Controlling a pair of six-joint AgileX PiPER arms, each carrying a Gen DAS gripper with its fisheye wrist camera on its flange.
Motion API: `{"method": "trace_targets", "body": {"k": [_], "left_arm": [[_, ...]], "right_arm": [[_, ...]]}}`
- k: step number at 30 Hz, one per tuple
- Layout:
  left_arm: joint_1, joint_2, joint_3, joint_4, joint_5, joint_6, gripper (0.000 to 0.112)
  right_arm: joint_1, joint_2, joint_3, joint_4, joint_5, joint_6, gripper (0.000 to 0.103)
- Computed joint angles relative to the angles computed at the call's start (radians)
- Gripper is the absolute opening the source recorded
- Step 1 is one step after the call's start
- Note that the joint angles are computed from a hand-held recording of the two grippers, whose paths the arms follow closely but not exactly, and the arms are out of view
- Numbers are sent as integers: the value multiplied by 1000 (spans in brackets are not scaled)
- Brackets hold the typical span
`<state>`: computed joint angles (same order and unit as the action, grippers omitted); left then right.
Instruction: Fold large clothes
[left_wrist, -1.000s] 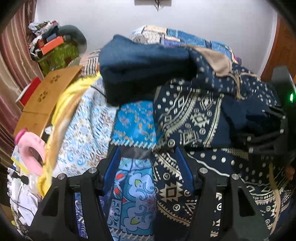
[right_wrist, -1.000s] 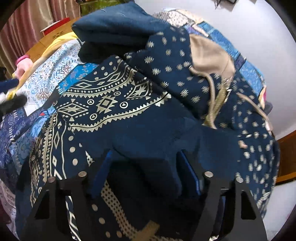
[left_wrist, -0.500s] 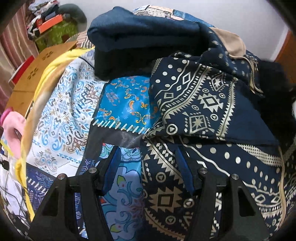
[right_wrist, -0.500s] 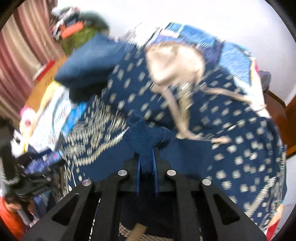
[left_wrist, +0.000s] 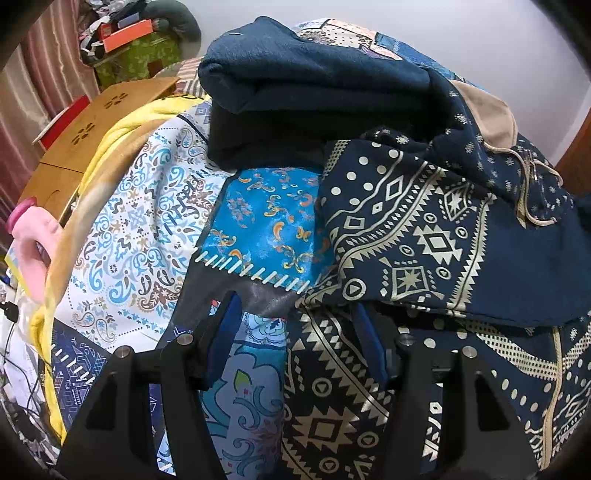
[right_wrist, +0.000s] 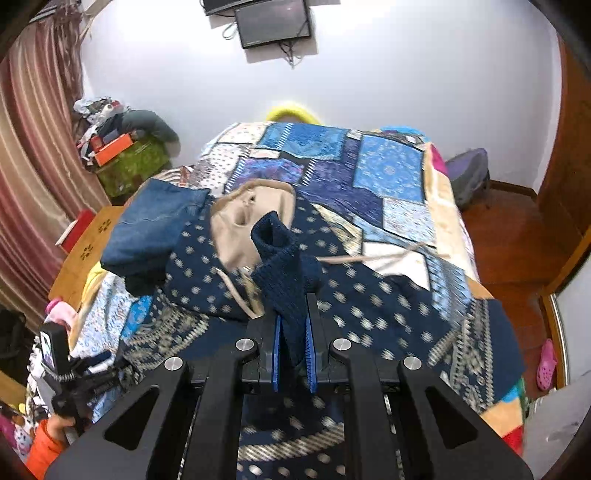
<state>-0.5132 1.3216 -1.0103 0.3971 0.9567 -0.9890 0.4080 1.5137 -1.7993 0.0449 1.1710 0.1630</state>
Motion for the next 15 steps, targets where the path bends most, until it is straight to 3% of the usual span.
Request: {"method": "trace_targets", "body": {"k": [15], "left_arm": [[6, 51, 4, 15, 6, -58, 60]], "right_arm": [[-268, -153, 372, 182, 3, -146, 10]]}}
